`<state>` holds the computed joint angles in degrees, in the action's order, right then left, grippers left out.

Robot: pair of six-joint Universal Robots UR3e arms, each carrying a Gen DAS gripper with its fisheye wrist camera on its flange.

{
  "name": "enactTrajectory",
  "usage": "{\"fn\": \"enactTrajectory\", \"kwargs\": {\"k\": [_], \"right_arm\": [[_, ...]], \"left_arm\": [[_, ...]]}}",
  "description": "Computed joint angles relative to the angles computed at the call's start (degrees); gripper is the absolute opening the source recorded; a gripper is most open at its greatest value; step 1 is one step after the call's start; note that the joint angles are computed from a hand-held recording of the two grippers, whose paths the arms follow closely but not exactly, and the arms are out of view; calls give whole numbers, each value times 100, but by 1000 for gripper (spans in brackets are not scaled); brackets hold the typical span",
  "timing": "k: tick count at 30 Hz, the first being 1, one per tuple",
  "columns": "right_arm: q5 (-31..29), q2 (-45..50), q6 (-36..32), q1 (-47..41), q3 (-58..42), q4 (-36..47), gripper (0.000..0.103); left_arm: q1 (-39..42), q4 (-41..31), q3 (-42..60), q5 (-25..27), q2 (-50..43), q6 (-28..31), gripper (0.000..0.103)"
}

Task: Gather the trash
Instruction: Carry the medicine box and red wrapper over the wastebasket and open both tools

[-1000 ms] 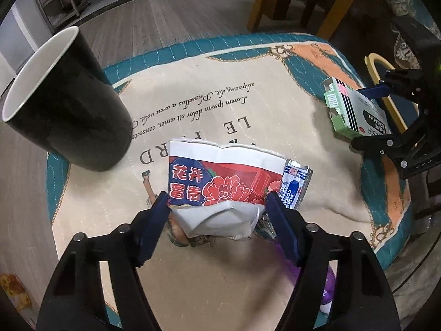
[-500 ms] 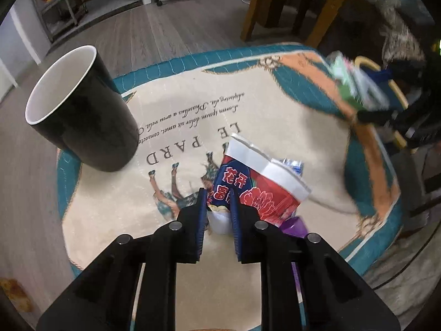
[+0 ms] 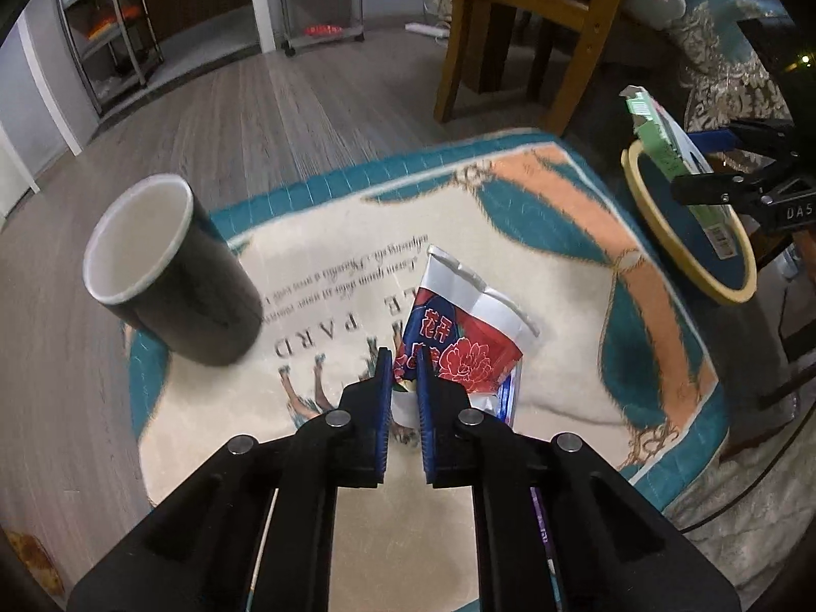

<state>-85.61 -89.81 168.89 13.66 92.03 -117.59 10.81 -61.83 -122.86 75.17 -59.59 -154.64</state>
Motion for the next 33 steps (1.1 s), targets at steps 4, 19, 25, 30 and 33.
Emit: {"fn": "enactTrajectory", "kwargs": {"k": [4,19,25,30,33], "right_arm": [[77,-499,141,-327,236,60,82],[400,-2273,-387,-3258,1628,638,82],[1052,-2605,-800,-4977,2083,1084,82],[1362,-2558,-954,-5496,2175,1295,84],[1484,-2578,-1133,-5568,2172,1287,89]], "left_arm": [[-28,13,320,-213,51,-223,9],[-2997,1456,2382,469,-2441,-1874,9],[-4067,1315,4350,533,-4373,-2493,9],[-4657,849,6076,688,-5841,-2713,13],[-4774,740,6267,742,-6031,-2744,26]]}}
